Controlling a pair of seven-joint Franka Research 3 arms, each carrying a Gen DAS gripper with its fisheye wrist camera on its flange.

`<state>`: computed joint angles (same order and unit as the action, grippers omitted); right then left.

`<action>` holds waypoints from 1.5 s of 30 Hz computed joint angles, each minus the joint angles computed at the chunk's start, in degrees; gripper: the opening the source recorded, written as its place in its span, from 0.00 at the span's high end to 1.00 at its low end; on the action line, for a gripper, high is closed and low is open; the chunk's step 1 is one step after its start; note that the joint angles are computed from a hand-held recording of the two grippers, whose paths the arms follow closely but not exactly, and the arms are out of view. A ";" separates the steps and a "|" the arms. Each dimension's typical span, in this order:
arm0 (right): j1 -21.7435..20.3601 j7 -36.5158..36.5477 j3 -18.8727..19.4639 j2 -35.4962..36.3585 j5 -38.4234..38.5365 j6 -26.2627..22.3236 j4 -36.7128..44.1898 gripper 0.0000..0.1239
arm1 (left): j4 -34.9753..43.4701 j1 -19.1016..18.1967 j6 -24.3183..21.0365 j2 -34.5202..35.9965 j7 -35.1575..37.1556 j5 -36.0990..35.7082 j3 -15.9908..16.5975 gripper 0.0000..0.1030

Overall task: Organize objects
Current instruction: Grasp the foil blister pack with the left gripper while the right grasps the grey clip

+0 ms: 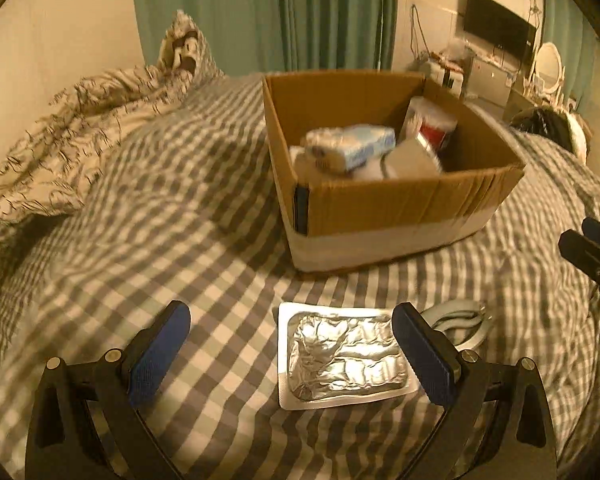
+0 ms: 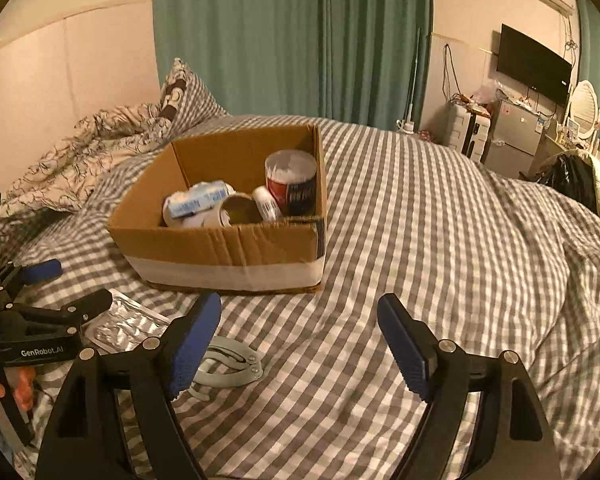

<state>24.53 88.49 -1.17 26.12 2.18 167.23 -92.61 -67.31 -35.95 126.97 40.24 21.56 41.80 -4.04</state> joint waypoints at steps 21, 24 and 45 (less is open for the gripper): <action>-2.97 -4.62 2.83 2.17 7.86 -2.76 -1.66 0.35 | 15.60 -0.38 -0.97 13.05 19.50 -13.67 -1.35 0.00; -2.34 -3.83 2.27 1.01 6.94 -1.78 -3.17 0.35 | 13.96 -0.14 -0.97 12.12 22.44 -15.03 -2.49 0.00; 3.87 -5.26 1.39 -1.24 -3.36 -1.76 -6.84 0.35 | -10.47 -0.54 -2.14 -9.41 3.51 3.23 -0.64 0.02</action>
